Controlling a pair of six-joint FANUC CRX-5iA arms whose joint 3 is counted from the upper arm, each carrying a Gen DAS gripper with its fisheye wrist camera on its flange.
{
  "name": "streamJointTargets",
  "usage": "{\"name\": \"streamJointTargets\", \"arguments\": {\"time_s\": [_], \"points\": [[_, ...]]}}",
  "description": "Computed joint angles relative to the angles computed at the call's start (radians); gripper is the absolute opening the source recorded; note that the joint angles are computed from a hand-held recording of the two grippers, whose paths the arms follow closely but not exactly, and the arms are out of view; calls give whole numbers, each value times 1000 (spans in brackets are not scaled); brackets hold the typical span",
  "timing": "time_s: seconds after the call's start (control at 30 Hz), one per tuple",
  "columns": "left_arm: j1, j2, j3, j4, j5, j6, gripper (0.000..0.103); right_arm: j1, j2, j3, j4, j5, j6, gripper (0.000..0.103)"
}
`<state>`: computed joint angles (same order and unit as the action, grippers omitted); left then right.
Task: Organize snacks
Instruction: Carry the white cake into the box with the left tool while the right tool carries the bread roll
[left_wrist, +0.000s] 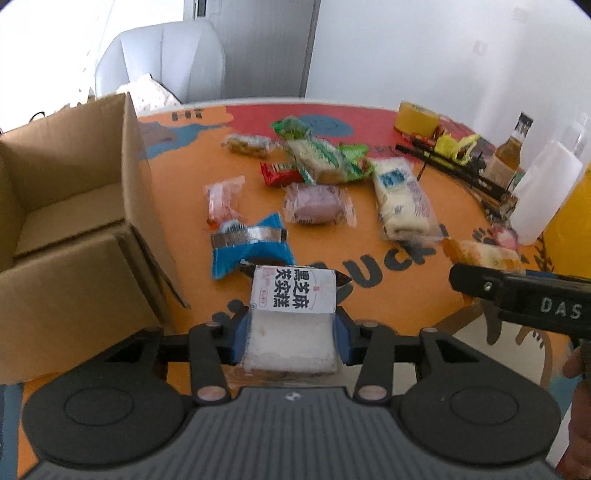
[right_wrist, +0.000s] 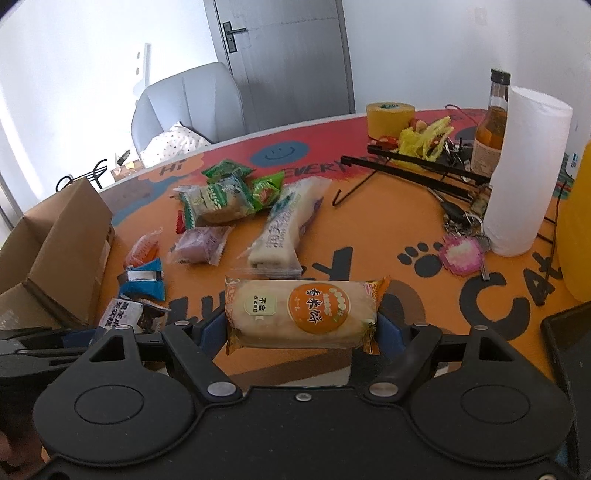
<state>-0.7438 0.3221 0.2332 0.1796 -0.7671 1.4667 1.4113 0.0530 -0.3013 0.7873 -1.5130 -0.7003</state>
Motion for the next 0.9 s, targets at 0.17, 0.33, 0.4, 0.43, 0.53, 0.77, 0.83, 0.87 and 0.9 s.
{"name": "streamJointTargets", "arguments": {"time_s": [0.17,0.33,0.4,0.43,0.53,0.77,0.83,0.87,0.9], "points": [[5,-27,-15,34,28,-22,45,-6,1,7,26,1,14,78],[10,-48,-17,42,51,-24,45,-16,5,16,65,2,32,78],[14,-57,-19,45,60,-23,45,-21,8,23,80,4,43,78],[16,-61,-17,42,64,-20,45,-25,11,28,88,5,52,78],[23,-72,-17,41,75,-19,45,-35,19,43,110,10,76,78],[43,-94,-8,28,87,5,45,-62,42,84,156,38,137,78],[49,-98,-7,26,89,5,45,-72,47,92,169,50,155,78],[52,-100,-7,23,90,7,45,-75,52,99,173,54,163,78],[55,-103,-6,21,91,11,45,-80,55,104,179,60,171,78]]}}
